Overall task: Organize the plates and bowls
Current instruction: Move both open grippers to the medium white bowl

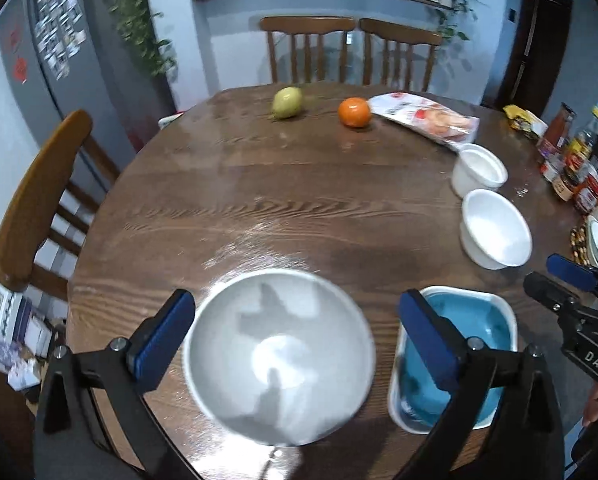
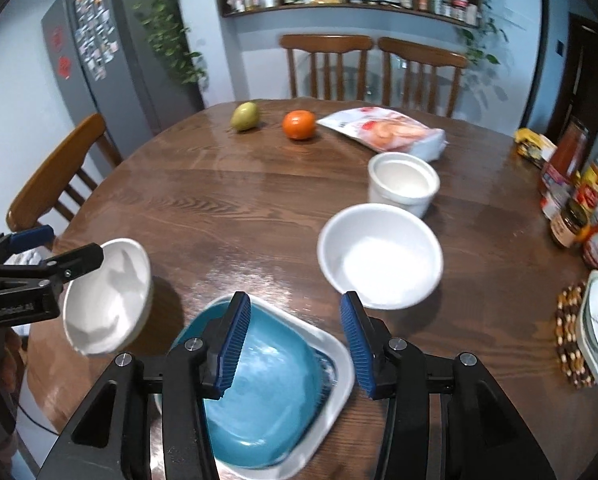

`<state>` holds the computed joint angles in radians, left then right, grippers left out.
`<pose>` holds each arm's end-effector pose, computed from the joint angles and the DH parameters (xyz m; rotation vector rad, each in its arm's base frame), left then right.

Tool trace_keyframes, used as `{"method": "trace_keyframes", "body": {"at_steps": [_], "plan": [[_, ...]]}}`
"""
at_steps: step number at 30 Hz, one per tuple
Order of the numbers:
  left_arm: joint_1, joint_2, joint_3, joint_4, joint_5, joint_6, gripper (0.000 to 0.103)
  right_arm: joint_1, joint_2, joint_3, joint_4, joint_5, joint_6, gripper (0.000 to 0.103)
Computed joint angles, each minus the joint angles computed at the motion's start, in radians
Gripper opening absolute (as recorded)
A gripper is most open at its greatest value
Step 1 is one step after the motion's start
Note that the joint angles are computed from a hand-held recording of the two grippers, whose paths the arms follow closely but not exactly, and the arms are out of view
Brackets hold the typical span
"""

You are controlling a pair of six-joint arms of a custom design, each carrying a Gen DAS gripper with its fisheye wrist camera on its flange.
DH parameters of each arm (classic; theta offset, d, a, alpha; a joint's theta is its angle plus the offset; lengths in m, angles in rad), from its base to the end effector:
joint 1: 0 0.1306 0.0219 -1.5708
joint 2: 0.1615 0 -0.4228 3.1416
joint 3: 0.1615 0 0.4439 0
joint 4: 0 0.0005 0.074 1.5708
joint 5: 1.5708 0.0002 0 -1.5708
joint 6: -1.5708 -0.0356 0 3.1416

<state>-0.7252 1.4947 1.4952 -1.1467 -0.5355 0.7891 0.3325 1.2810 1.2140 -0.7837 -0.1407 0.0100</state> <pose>0.4194 -0.3481 0.4567 -0.2250 2.4654 0.1269 0.4547 0.1618 0.4379 -0.4784 2.3876 0.3164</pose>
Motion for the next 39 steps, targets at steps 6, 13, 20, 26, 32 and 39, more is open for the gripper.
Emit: {"method": "trace_keyframes", "body": {"at_steps": [6, 13, 20, 26, 32, 39], "plan": [[-0.023, 0.058, 0.066, 0.012, 0.024, -0.052, 0.102, -0.053, -0.013, -0.013, 0.002, -0.012, -0.025, 0.061], [-0.041, 0.13, 0.138, 0.029, 0.054, -0.083, 0.102, -0.104, -0.015, -0.022, 0.006, -0.035, -0.026, 0.062], [-0.047, 0.23, 0.258, 0.009, 0.058, -0.107, 0.102, -0.152, 0.009, -0.011, -0.002, -0.058, -0.02, 0.062], [-0.044, 0.32, 0.371, -0.027, 0.051, -0.103, 0.102, -0.188, 0.036, 0.009, -0.001, -0.087, 0.0, 0.062], [-0.037, 0.394, 0.453, -0.069, 0.045, -0.06, 0.102, -0.219, 0.081, 0.041, 0.004, -0.137, 0.018, 0.062], [-0.019, 0.456, 0.517, -0.115, 0.06, -0.043, 0.102, -0.26, 0.169, 0.094, -0.008, -0.24, -0.038, 0.062]]}}
